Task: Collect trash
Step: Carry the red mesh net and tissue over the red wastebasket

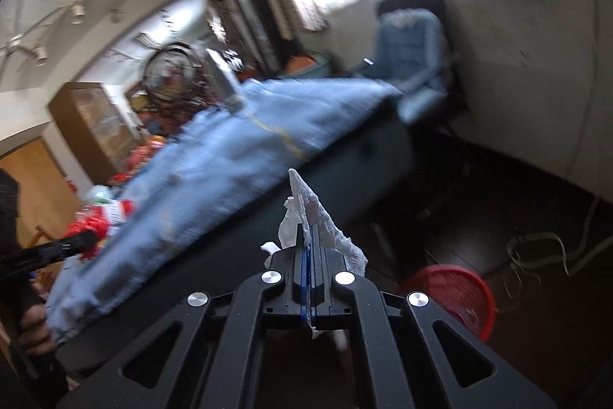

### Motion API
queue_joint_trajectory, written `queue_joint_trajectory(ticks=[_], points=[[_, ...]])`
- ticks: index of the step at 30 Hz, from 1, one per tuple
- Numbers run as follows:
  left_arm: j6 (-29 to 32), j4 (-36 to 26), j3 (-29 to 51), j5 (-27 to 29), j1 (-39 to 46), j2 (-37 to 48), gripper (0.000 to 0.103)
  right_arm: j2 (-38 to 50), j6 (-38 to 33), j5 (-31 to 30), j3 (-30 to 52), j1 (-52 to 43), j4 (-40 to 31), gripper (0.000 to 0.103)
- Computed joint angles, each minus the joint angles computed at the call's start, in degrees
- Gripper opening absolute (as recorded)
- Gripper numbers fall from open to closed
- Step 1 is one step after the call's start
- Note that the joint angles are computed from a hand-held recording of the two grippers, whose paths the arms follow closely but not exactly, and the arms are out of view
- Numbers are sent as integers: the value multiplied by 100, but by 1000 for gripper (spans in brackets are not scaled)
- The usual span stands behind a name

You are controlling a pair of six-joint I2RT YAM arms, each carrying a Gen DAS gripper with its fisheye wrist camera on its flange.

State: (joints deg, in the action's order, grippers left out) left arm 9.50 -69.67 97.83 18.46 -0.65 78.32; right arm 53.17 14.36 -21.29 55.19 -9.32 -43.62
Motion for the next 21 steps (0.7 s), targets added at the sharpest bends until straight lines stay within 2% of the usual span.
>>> queue_joint_trajectory(ticks=[4,8,11,13,14,16,19,21], points=[[-289,320,-374,-461,-994,132,48,300,-207,123,-667,-393,270,1],[-473,572,-586,-532,-1579,288,48,825,-319,504,-1154,-556,701,2],[-610,709,-666,-587,-1973,469,48,1276,-379,776,-1435,-637,997,6],[-674,757,-680,-634,-2180,633,48,1485,-351,341,-1539,-1030,1094,13],[-724,778,-682,-664,-2274,694,48,1454,-331,278,-1597,-1148,1152,23],[-796,805,-688,-674,-2436,839,48,1320,-328,436,-1654,-1199,1221,33],[-860,891,-714,-756,-2629,997,48,1132,-256,184,-1705,-1419,1303,34],[-873,982,-734,-833,-2760,1152,48,863,-215,17,-1839,-1632,1314,39]])
